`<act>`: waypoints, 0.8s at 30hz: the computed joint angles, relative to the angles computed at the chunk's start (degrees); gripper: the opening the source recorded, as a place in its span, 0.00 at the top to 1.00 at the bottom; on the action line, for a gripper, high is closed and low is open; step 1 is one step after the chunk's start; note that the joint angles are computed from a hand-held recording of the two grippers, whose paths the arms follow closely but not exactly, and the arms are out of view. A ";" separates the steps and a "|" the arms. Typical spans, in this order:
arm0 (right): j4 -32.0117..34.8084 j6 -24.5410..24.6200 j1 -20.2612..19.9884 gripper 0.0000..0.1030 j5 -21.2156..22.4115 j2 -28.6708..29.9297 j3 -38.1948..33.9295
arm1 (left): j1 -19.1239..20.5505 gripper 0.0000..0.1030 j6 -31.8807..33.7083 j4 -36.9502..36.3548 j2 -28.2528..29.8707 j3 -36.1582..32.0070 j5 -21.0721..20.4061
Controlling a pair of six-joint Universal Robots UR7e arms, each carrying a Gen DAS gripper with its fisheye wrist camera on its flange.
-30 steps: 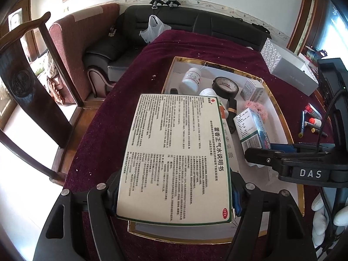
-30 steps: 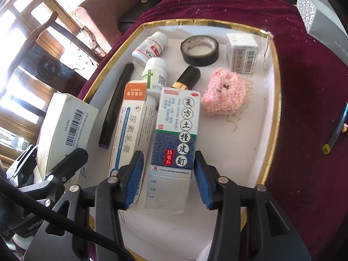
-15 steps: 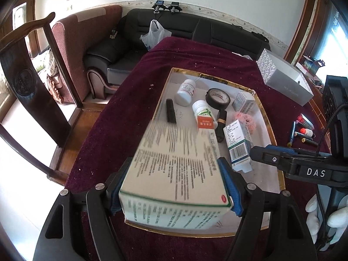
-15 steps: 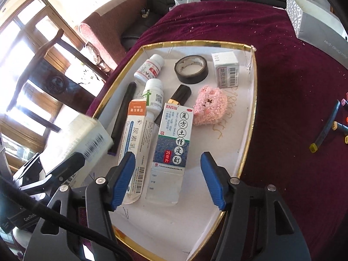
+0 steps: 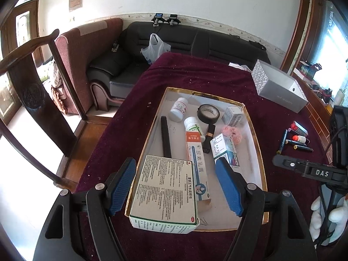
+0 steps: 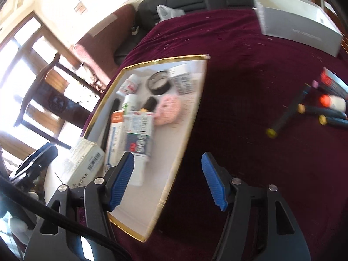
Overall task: Organize objects
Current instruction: 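Lower the leaflet into the tray and open the left gripper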
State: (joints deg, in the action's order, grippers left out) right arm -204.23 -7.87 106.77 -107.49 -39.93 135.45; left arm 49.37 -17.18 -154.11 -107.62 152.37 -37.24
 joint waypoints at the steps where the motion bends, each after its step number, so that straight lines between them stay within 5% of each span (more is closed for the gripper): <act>1: -1.07 -0.28 -1.02 0.37 0.09 -1.09 1.27 | -0.57 0.32 -0.98 1.95 -0.78 0.10 0.54; 5: -4.27 -1.05 -5.48 0.36 1.32 -5.72 5.78 | -1.33 0.32 -5.45 8.17 -7.35 2.40 -1.45; 10: -8.17 -2.19 -10.95 0.30 3.93 -10.45 9.85 | -4.86 0.32 -11.22 22.68 -25.67 6.62 -5.01; 12: -8.48 -2.22 -12.48 0.30 5.07 -11.49 10.34 | -4.62 0.32 -11.67 25.23 -27.70 7.22 -5.56; 20: -7.90 -2.70 -14.62 0.30 7.34 -13.12 10.73 | 5.50 0.32 -1.23 -5.07 -2.98 5.08 -8.71; 24: -7.89 -2.67 -15.65 0.30 7.02 -13.67 11.09 | 6.80 0.32 1.18 -10.91 5.96 3.02 -7.43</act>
